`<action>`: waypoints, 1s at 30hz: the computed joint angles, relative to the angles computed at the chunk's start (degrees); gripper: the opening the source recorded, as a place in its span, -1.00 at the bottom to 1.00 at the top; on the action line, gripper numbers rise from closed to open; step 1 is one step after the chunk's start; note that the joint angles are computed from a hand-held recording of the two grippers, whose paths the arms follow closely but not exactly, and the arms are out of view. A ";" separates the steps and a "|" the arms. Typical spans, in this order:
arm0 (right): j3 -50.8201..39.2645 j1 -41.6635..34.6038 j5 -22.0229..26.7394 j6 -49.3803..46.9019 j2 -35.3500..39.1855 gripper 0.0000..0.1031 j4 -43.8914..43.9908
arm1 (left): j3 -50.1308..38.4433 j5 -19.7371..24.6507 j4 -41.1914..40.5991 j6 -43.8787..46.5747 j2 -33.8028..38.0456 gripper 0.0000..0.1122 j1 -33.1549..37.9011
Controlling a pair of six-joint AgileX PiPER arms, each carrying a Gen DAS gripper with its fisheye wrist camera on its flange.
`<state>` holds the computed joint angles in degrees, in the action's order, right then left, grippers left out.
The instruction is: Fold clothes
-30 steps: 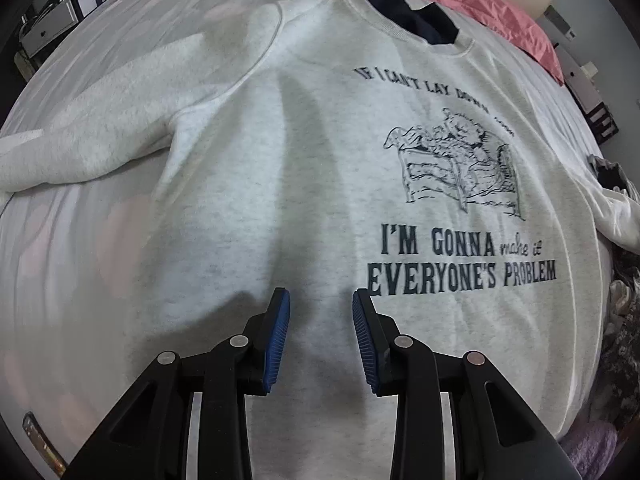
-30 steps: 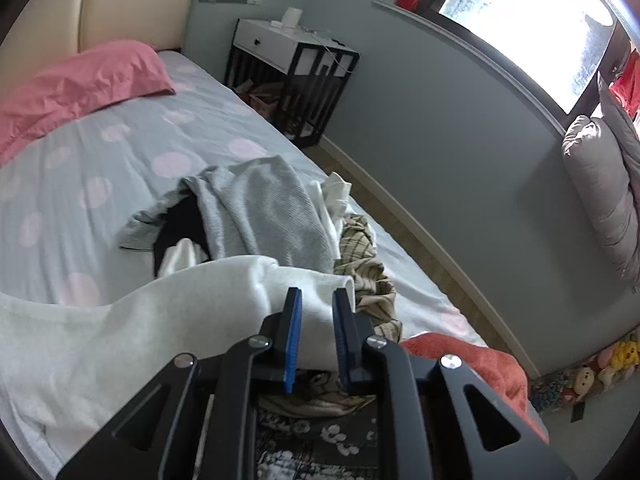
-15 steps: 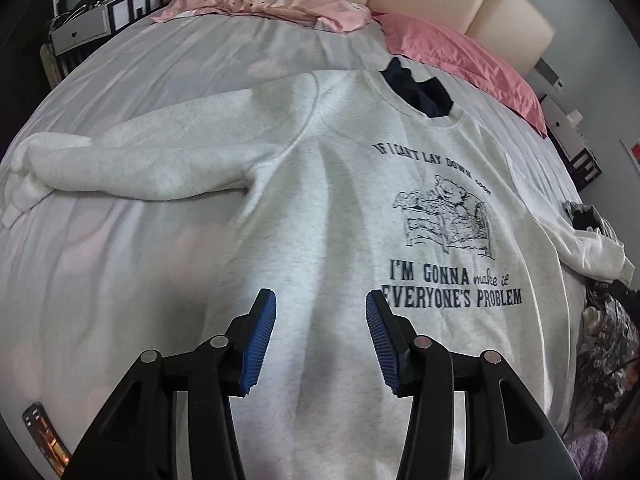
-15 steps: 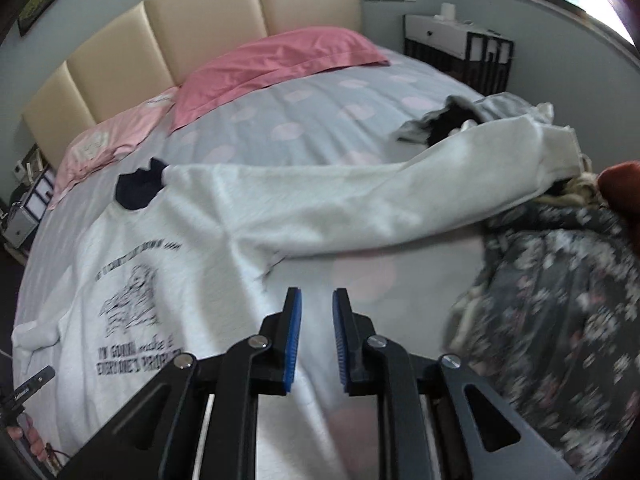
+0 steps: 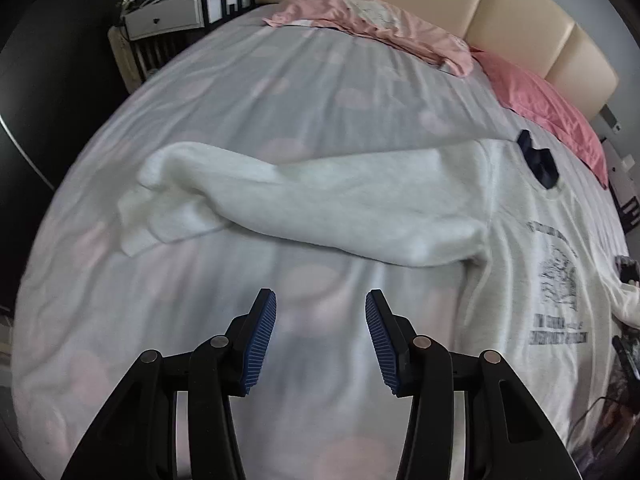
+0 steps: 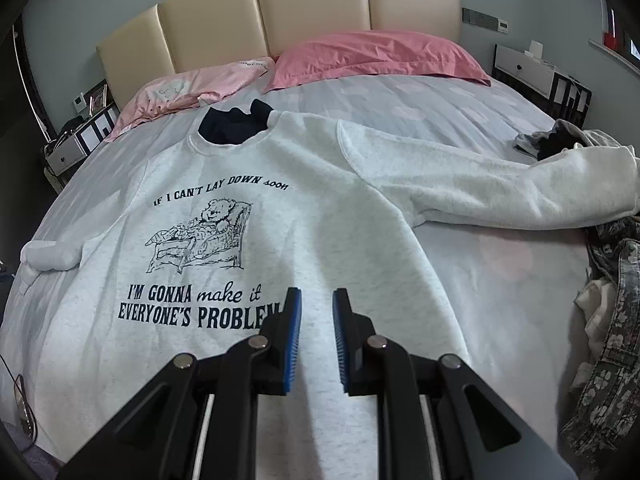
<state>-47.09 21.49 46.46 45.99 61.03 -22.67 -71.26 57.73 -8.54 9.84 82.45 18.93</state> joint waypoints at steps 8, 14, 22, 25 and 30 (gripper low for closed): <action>0.51 0.02 -2.03 2.46 3.33 -0.69 -2.31 | -11.76 -1.53 -7.36 9.20 15.15 -0.14 18.71; 0.17 1.31 -2.79 2.32 6.70 -0.69 -3.53 | -16.02 -3.66 -9.43 7.57 24.58 -0.13 20.90; -0.30 2.41 -3.17 2.78 9.70 -0.69 -5.80 | -10.68 -13.26 -10.90 6.03 27.43 0.03 19.32; -0.43 1.63 -3.79 1.64 10.87 -0.69 -4.75 | -7.91 -15.93 -9.73 5.71 25.22 -0.49 17.25; -0.11 1.20 -4.13 1.06 9.88 -0.69 -4.15 | -13.04 -9.17 -6.58 2.76 21.22 -0.59 15.28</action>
<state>-47.19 22.69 42.34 47.05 70.91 -26.83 -84.30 48.56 -15.12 12.60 103.67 34.21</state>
